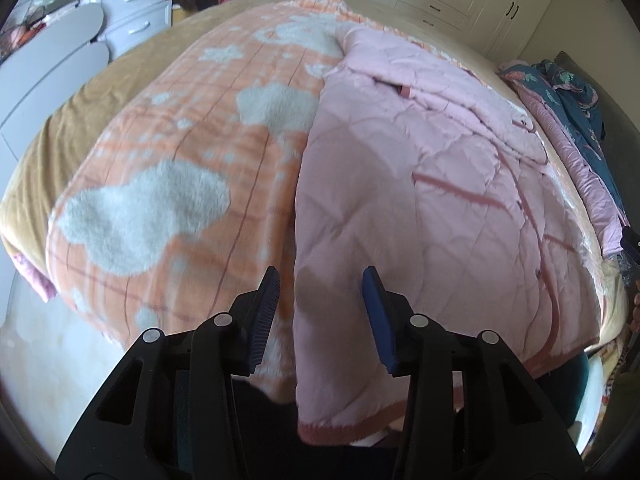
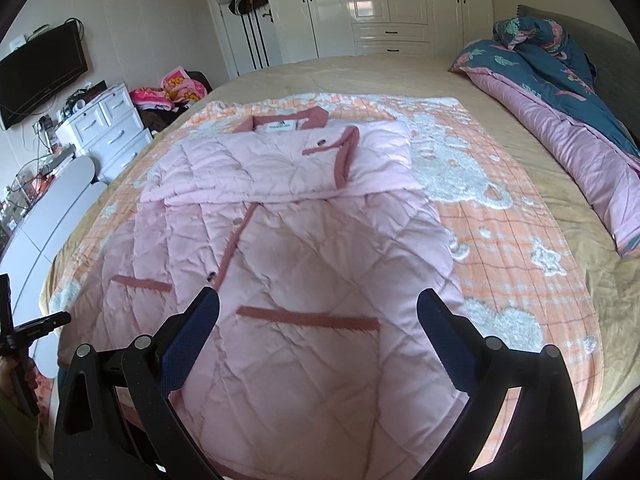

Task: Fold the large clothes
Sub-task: 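Move both tools to the jacket hem and grasp it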

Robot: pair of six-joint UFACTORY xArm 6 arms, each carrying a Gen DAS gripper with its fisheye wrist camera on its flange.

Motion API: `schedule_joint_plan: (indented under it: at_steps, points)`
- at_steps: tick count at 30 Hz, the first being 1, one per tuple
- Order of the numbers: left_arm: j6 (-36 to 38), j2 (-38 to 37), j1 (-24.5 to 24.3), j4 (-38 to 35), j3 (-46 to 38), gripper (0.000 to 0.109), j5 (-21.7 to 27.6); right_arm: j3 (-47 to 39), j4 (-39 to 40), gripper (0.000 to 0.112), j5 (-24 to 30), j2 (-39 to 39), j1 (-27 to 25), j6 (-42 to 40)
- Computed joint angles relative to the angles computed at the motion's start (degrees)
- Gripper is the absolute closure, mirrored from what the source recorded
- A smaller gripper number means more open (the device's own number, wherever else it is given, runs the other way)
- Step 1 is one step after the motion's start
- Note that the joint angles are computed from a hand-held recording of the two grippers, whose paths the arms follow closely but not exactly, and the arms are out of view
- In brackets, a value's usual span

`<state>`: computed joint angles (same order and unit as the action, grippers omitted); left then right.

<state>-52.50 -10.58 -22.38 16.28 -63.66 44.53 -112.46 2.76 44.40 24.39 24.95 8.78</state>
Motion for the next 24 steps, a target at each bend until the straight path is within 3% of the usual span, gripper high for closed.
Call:
schedule_joint_plan:
  at_steps: [13, 24]
  points:
    - [1.89, -2.37, -1.70, -7.80, 5.70, 0.076, -3.82, 15.34, -1.63, 0.014, 0.50, -9.07, -2.80, 0.59]
    - [1.76, -0.69, -2.02, -8.83, 5.83, 0.076, -5.90, 28.29, 4.71, 0.014, 4.64, -16.00, -6.11, -2.12]
